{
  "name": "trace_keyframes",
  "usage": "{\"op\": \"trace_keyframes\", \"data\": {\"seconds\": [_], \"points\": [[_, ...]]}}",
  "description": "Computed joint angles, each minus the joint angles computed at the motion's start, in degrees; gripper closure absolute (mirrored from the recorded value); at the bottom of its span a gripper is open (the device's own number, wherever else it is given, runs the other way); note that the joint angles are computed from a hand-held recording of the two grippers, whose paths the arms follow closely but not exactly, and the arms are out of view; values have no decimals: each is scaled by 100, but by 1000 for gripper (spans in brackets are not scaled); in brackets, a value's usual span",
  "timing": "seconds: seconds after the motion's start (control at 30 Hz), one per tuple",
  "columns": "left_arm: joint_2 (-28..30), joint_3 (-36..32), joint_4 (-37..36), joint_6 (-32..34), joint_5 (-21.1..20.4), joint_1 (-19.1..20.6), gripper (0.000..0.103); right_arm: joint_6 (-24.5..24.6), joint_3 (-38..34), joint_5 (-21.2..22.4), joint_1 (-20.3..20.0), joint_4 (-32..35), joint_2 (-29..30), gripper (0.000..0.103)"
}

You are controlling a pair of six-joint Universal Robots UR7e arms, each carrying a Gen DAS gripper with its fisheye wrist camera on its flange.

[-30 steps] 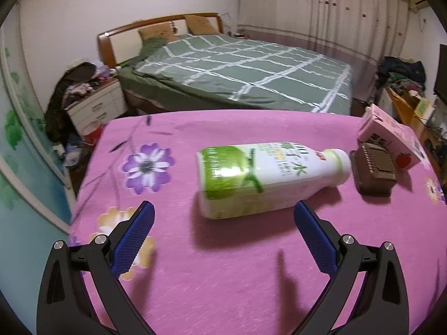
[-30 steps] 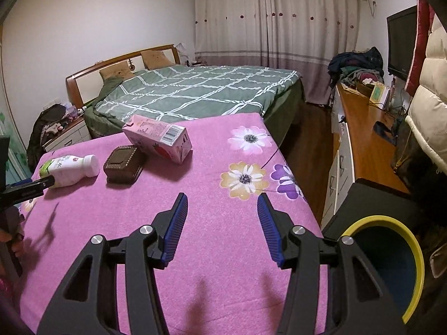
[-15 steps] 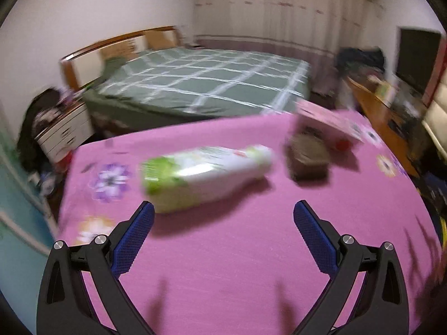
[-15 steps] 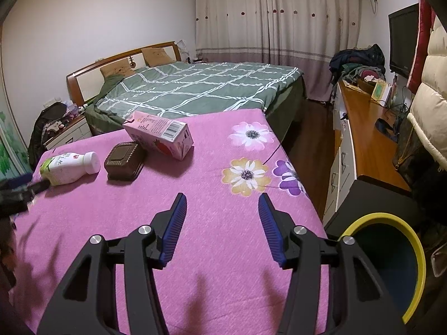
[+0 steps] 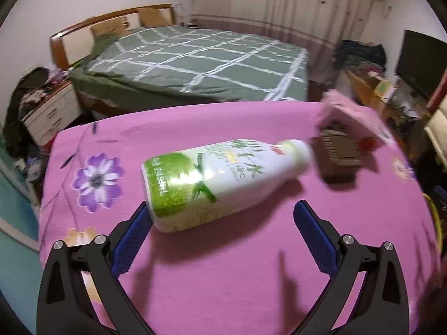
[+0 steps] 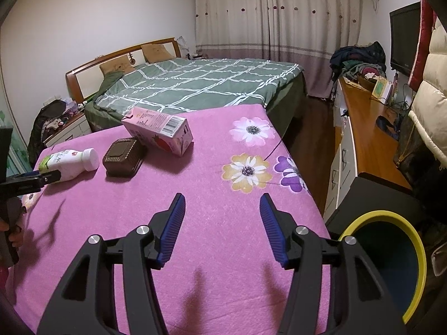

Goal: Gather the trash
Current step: 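Reach the left tool to the coconut water bottle and grasp it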

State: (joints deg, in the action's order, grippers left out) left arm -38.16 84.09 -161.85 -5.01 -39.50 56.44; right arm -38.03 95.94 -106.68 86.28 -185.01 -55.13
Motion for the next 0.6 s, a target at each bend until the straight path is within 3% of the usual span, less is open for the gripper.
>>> {"op": "trace_keyframes", "data": {"seconds": [0.1, 0.2, 0.23, 0.3, 0.47, 0.6], "points": [[-26, 94, 120, 93, -441, -120, 5, -14, 23, 24, 2, 35, -21, 50], [-96, 267, 408, 198, -1265, -280, 5, -19, 28, 34, -2, 56, -30, 46], [-103, 338, 424, 305, -1366, -359, 5, -10, 29, 47, -6, 81, -36, 46], [-124, 478, 373, 461, -1277, -516, 5, 7, 26, 64, -8, 125, -45, 46], [-66, 404, 496, 319, -261, -730, 5, 56, 36, 125, 7, 188, -73, 46], [135, -348, 1738, -337, -17, -650, 5, 64, 34, 106, 7, 206, -70, 46]]}}
